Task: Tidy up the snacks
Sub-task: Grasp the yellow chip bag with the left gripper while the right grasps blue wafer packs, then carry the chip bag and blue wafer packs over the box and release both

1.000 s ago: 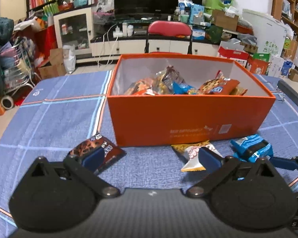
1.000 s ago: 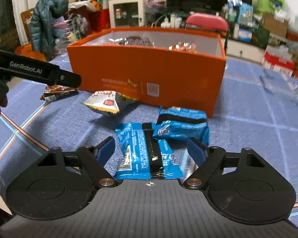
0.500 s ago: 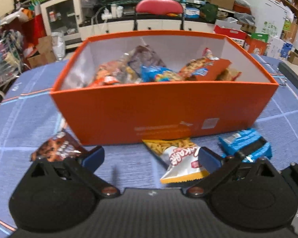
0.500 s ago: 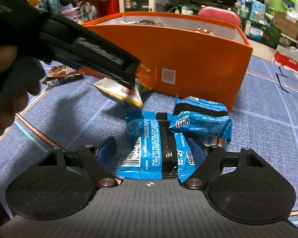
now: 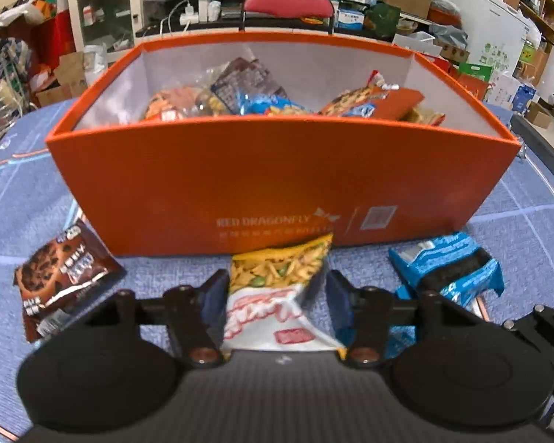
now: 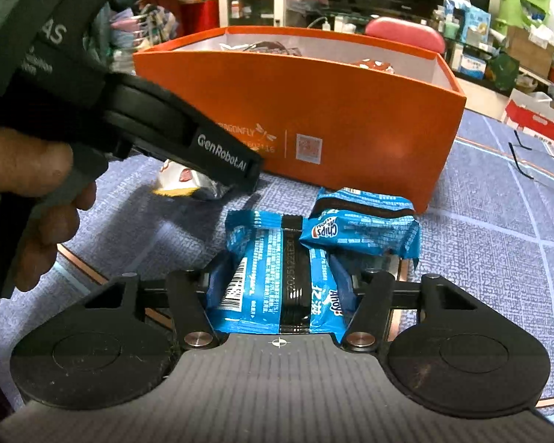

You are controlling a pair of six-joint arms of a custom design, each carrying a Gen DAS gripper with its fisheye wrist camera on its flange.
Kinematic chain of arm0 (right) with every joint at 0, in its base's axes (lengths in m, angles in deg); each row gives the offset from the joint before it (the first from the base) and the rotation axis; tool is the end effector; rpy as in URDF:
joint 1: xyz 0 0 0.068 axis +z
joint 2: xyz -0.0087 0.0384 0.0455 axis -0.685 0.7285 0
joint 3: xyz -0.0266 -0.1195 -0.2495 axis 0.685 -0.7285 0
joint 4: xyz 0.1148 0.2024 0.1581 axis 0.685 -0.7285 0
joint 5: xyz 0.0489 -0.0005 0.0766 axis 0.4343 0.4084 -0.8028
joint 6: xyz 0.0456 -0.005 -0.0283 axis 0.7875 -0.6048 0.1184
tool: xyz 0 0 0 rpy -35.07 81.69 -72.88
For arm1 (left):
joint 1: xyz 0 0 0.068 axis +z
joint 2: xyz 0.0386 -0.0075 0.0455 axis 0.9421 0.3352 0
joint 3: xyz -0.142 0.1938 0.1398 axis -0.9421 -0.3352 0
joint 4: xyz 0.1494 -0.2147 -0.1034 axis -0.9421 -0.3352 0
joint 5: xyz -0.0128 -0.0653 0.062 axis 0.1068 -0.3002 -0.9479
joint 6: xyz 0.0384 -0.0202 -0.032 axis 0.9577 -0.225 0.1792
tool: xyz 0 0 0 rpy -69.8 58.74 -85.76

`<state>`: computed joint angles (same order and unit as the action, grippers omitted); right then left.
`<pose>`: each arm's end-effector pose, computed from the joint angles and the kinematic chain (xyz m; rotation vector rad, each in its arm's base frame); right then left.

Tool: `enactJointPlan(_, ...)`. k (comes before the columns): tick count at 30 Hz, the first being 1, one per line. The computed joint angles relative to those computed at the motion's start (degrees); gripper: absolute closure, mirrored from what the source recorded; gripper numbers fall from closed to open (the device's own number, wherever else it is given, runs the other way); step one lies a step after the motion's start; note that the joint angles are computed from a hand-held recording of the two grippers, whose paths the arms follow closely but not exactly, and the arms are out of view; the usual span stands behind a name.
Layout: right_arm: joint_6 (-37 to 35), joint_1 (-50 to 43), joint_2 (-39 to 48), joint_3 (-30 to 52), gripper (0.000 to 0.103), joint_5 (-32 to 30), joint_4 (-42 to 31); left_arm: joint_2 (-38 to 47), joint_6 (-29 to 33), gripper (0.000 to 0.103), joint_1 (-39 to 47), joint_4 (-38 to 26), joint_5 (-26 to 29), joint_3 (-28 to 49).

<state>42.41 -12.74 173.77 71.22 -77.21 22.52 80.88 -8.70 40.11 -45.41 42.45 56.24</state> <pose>0.2409 0.1410 0.0458 -0.5737 2.2710 0.2521 0.3283 -0.1825 0.0788 0.0594 2.4393 -0.1263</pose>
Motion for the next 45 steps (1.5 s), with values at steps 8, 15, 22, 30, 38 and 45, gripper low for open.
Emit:
enactJointPlan(8, -1.01, 0.18, -1.60, -1.36, 0.067, -0.27, -0.28, -3.67, 3.56, 0.060, 0.38, 4.06, -0.88, -4.95)
enactJointPlan(15, -2.14, 1.50, -3.88, -3.73, 0.068, 0.64, 0.01, -9.21, 6.70, 0.063, 0.20, 7.67, -0.55, -11.01)
enactJointPlan(22, -2.45, 3.49, -12.18, -7.50, 0.068, 1.58, -1.97, -18.74, 8.95, 0.063, 0.07, 6.46, -0.54, -17.32)
enactJointPlan(30, -0.85, 9.66, -22.75, -11.13, 0.068, 6.37, -5.70, -29.48, 10.99, 0.063, -0.14, 2.42, -3.78, -21.95)
enactJointPlan(38, 1.53, 11.64, -31.01, -11.05, 0.068, 8.98, -12.42, -30.62, 10.10, 0.063, 0.42, -4.51, -6.83, -18.03)
enactJointPlan(45, 0.14, 9.62, -36.67, -7.52, 0.068, 8.87, -18.73, -32.73, 11.70, 0.063, 1.12, -6.96, -7.14, -15.60)
